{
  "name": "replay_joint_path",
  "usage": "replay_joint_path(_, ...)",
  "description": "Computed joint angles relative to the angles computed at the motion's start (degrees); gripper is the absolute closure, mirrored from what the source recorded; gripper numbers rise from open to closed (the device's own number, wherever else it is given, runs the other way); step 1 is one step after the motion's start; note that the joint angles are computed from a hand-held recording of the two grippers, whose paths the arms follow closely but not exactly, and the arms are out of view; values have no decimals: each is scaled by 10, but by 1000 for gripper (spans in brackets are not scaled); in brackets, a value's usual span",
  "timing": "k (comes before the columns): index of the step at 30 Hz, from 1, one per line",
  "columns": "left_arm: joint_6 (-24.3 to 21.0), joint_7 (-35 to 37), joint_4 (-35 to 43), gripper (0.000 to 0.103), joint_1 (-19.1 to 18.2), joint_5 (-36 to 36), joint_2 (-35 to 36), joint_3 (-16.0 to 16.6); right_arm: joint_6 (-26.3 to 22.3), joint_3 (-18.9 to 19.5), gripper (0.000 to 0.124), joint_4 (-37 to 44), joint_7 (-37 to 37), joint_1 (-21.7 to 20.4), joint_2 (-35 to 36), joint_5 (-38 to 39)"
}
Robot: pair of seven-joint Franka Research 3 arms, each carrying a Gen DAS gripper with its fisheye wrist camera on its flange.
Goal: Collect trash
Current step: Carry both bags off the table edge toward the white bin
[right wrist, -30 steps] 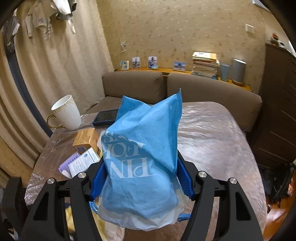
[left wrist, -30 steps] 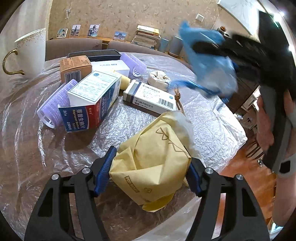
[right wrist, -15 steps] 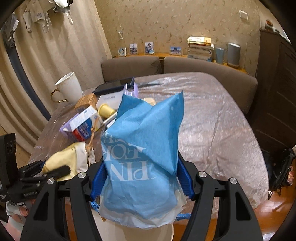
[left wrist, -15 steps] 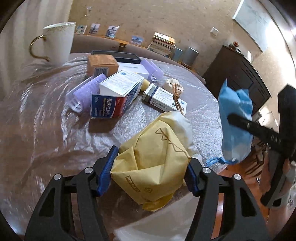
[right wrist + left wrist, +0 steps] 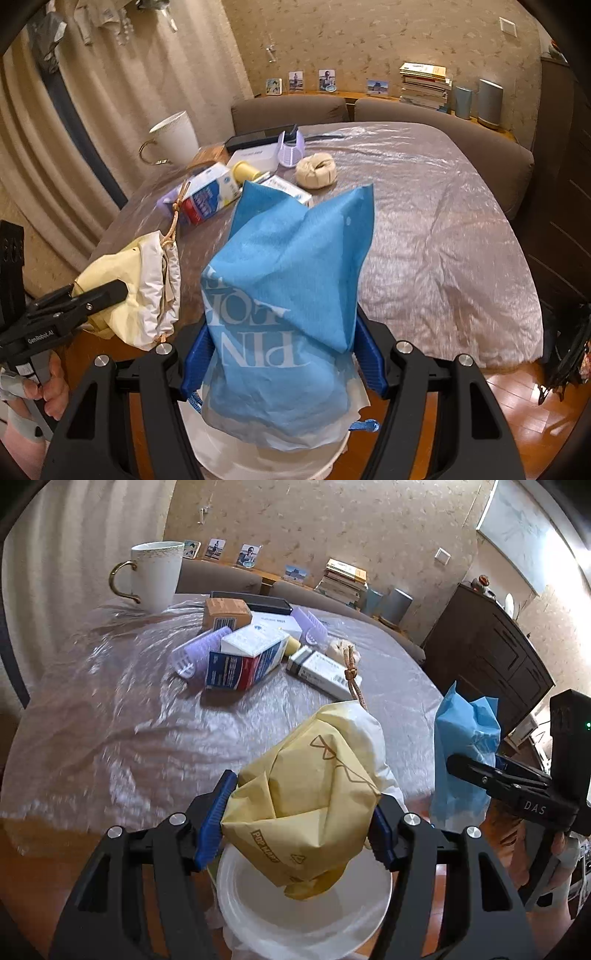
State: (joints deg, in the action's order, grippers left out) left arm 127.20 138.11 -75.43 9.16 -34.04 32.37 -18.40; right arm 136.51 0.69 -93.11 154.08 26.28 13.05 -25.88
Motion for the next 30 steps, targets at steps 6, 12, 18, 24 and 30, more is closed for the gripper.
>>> replay_joint_path(6, 27, 24, -84, 38, 6, -11, -56, 8, -7, 12, 58, -28, -4, 8, -17, 4)
replay_joint_path(12, 47, 41, -151, 38, 1, -19, -100, 22, -6, 23, 58, -50, -9, 9, -27, 18)
replay_joint_path(18, 66, 50, -200, 38, -12, -10, -127, 37, -4, 30, 58, -77, -5, 9, -40, 32)
replay_joint_path(24, 80, 48, -228, 38, -21, 3, -133, 44, -12, 36, 58, -87, -11, 11, -38, 49)
replay_joint_path(30, 100, 37, -249, 38, -28, 33, -129, 48, -31, 36, 58, -81, -19, 17, -23, 52)
